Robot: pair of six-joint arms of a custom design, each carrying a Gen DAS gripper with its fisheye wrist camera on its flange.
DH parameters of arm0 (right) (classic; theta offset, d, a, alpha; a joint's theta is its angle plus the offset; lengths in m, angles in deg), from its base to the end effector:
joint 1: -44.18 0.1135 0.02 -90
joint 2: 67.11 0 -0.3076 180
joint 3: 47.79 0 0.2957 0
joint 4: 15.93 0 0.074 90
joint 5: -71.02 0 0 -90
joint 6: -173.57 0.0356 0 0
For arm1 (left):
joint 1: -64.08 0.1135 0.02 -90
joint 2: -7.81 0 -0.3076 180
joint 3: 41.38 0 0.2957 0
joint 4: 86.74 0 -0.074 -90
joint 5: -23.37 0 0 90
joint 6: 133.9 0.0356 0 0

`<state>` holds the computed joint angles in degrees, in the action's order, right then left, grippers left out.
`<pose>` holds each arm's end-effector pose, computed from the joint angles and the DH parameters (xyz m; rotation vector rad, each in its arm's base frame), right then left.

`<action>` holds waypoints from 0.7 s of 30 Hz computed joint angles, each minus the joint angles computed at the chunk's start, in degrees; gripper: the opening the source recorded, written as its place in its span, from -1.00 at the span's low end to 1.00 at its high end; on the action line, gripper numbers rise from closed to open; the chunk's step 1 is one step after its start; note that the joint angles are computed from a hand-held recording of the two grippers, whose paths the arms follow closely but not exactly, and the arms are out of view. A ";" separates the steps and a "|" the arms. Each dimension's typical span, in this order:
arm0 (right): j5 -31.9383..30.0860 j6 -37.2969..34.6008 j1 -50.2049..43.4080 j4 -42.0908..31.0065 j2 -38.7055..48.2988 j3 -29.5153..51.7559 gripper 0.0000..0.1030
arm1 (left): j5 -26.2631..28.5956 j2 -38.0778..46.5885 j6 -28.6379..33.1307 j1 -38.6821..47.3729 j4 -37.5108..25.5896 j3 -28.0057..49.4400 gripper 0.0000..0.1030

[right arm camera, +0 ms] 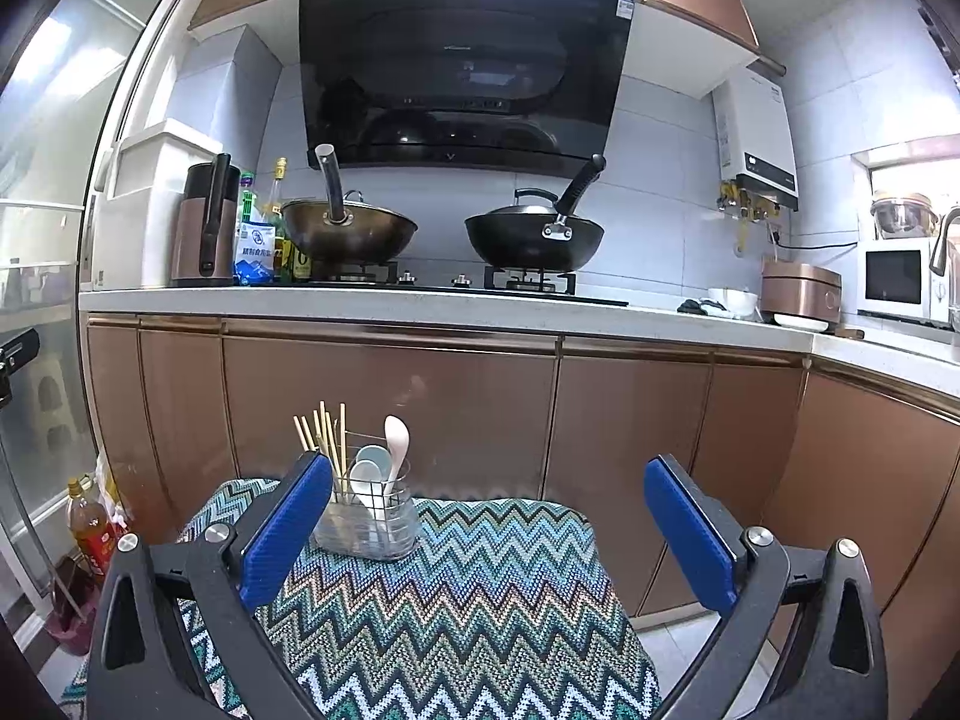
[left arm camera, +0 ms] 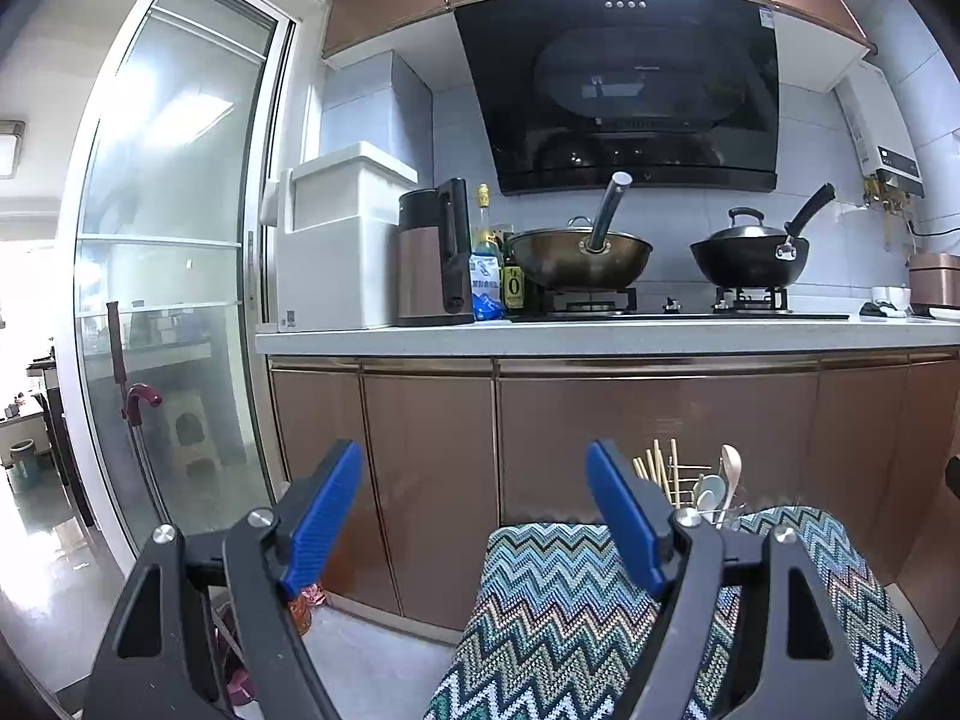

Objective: Organize utensils

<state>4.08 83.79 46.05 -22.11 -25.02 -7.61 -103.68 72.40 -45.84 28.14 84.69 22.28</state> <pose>0.1933 -0.0076 0.2948 0.2740 1.6887 -0.3169 0.2431 -0.1497 0.3696 0.0346 1.7030 0.0691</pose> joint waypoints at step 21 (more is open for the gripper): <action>0.48 0.05 0.30 -0.29 0.37 0.09 0.98 | 0.82 -0.25 -1.45 0.93 -2.95 0.78 0.48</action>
<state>4.56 83.85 46.35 -22.40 -24.65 -7.52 -102.86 72.16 -47.29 29.07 81.73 23.06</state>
